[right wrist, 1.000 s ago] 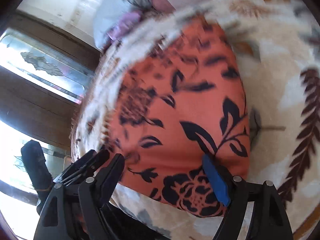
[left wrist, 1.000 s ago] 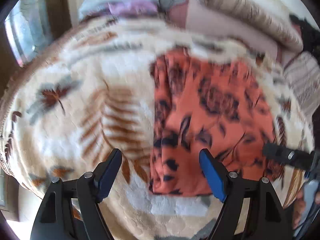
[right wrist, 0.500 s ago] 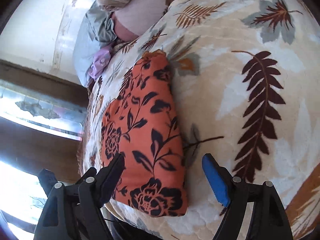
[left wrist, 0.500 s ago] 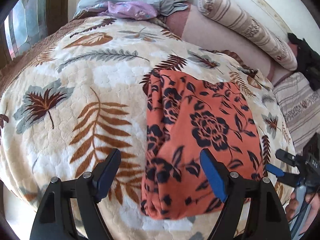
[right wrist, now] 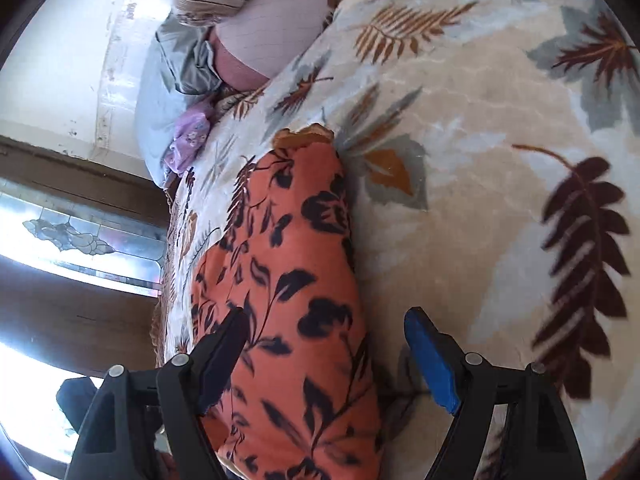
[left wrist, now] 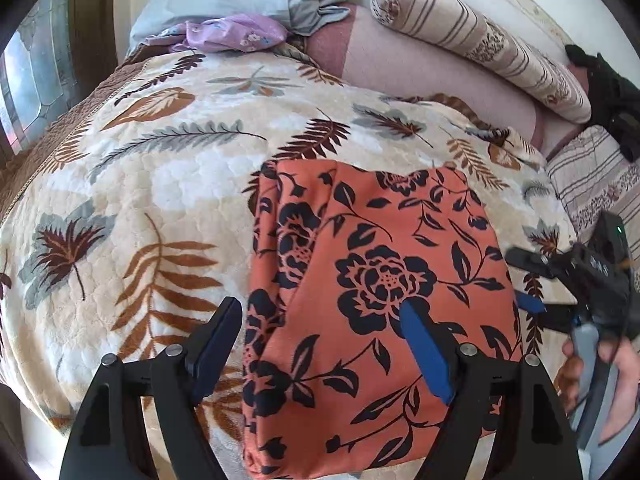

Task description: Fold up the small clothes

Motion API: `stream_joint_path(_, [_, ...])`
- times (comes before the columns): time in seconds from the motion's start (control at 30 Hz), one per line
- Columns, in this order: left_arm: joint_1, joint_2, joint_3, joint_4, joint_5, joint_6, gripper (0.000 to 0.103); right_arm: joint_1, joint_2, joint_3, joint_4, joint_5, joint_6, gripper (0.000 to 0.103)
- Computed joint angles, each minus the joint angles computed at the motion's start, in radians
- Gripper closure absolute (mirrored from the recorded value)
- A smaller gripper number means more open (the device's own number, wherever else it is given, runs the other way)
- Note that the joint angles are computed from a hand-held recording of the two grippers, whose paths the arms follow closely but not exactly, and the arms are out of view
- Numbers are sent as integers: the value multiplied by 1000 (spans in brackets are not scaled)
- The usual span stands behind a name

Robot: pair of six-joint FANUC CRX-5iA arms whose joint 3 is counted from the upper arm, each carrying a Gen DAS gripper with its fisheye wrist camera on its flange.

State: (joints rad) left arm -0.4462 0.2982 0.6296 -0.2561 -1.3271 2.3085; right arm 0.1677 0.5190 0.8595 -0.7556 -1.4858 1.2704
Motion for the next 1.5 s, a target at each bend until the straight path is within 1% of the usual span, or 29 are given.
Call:
stream_joint_path(0.27, [-13,25,16,1,-1,-18,21,27,159,212,-12,-53,-21,21])
stream_joint_path(0.3, [-13,41,27,7,-19,-35,21,33,175,236,-4,-64,-16,25])
stream_joint_path(0.33, [-10,72,53,20,-65,-63,21,47,187,256,27,-74,-5,47])
stream_joint_path(0.37, [-8,91,60,29,-87,-79,21,65,206,289,71,-89,-1,59])
stream_joint_path(0.43, [-21,74,28,-7,-56,-63,19,112,196,300,182,-79,32,67])
stream_joint_path(0.47, [-22,74,29,-10,-58,-62,19,147,151,245,259,-23,89,68])
stream_joint_path(0.5, [-21,72,25,-8,-55,-61,19,171,110,188,309,36,139,68])
stream_joint_path(0.53, [-20,70,20,-6,-49,-63,19,185,103,169,345,52,153,68])
stream_joint_path(0.57, [-22,72,23,-10,-52,-67,18,184,131,185,349,22,119,66])
stream_joint_path(0.6, [-26,75,28,-17,-58,-68,18,160,152,204,301,-7,64,50])
stream_joint_path(0.63, [-25,71,24,-14,-54,-66,18,121,141,181,221,10,5,44])
stream_joint_path(0.67, [-21,66,15,-7,-46,-67,18,96,123,157,165,22,-14,40])
stream_joint_path(0.7, [-19,63,8,-3,-38,-66,18,82,109,145,130,17,-4,32])
stream_joint_path(0.77, [-19,65,13,-5,-42,-69,18,49,51,82,51,13,59,32])
stream_joint_path(0.87, [-22,59,4,-12,-34,-61,18,9,-55,-73,-15,23,79,24])
stream_joint_path(0.9, [-25,60,4,-18,-34,-60,17,4,-68,-101,-37,3,92,25])
stream_joint_path(0.93, [-28,61,7,-22,-37,-59,17,13,-65,-102,-33,-46,123,31])
stream_joint_path(0.97, [-27,66,13,-18,-45,-63,17,46,-73,-115,24,-58,189,61])
stream_joint_path(1.03, [-25,74,30,-15,-63,-70,17,124,-139,-172,186,14,264,63])
stream_joint_path(1.1, [-19,77,52,-2,-88,-49,19,158,-181,-204,247,74,258,63])
stream_joint_path(1.17, [-33,69,74,-18,-106,-15,20,159,-178,-216,259,78,224,56])
stream_joint_path(1.2, [-51,48,62,-46,-86,8,20,150,-151,-193,253,43,187,41])
stream_joint_path(1.23, [-70,24,44,-77,-63,19,20,124,-142,-188,204,13,155,34])
stream_joint_path(1.3, [-99,20,40,-121,-90,27,20,74,-162,-213,112,8,152,32])
stream_joint_path(1.37, [-79,53,31,-65,-150,1,19,51,-199,-251,81,17,168,29])
stream_joint_path(1.4, [-87,46,5,-85,-136,7,15,38,-226,-284,61,26,169,25])
stream_joint_path(1.43, [-96,28,-26,-106,-103,26,15,35,-239,-305,51,18,175,24])
stream_joint_path(1.47, [-91,24,-34,-94,-98,36,15,52,-234,-302,74,-25,208,25])
stream_joint_path(1.5, [-83,24,-34,-79,-97,41,15,83,-240,-311,135,-24,251,39])
